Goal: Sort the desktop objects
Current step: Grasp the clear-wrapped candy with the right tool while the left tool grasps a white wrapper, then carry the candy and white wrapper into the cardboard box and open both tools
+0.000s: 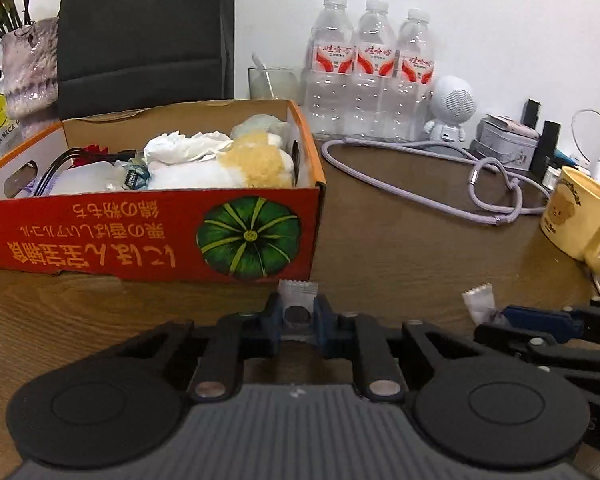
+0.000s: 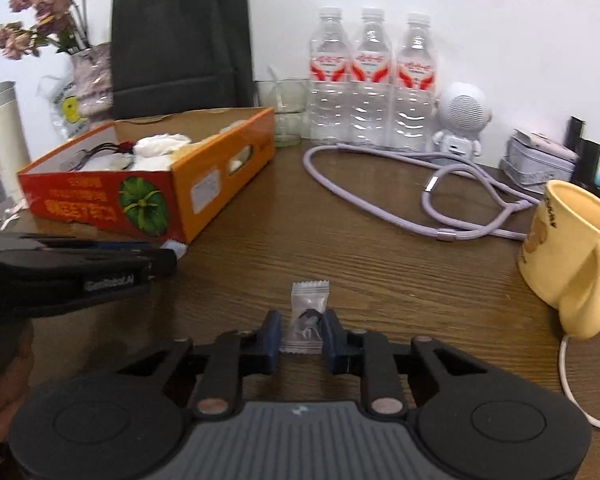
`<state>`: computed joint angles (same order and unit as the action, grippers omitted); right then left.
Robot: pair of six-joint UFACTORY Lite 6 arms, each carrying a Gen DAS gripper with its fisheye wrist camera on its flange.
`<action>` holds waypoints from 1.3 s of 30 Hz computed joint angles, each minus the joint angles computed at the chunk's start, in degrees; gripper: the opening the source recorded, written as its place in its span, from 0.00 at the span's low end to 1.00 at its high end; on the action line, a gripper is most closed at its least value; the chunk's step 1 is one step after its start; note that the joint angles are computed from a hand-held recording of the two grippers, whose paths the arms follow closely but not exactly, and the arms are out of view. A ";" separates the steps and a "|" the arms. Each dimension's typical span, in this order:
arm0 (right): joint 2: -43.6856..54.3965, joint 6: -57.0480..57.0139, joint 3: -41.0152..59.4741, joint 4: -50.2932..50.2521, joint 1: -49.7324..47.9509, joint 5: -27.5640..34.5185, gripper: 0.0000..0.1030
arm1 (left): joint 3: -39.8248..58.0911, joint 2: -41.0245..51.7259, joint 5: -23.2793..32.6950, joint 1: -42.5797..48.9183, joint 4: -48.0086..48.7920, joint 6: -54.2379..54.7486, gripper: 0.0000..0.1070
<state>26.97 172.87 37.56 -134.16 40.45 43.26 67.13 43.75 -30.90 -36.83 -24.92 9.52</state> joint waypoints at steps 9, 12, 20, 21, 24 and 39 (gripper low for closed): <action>-2.24 -1.13 -1.24 3.42 5.07 2.70 0.20 | -28.21 -19.41 -10.61 7.72 19.87 -15.69 0.13; -2.96 -2.26 0.32 7.03 8.08 2.86 0.20 | -41.38 -32.27 -14.05 15.50 27.83 -18.09 0.13; 9.10 -13.54 27.77 35.50 31.22 11.20 0.20 | -59.93 -59.52 -14.37 51.82 66.84 -30.91 0.13; 10.75 -14.31 30.58 36.76 32.68 11.42 0.20 | -61.77 -63.44 -14.36 57.80 72.84 -33.85 0.13; 16.77 -21.55 41.66 42.57 37.34 13.27 0.20 | -63.62 -68.48 -19.09 75.79 90.82 -42.40 0.13; 29.15 -43.20 69.14 59.41 50.65 26.15 0.20 | -59.06 -65.35 -48.11 118.24 132.15 -47.94 0.13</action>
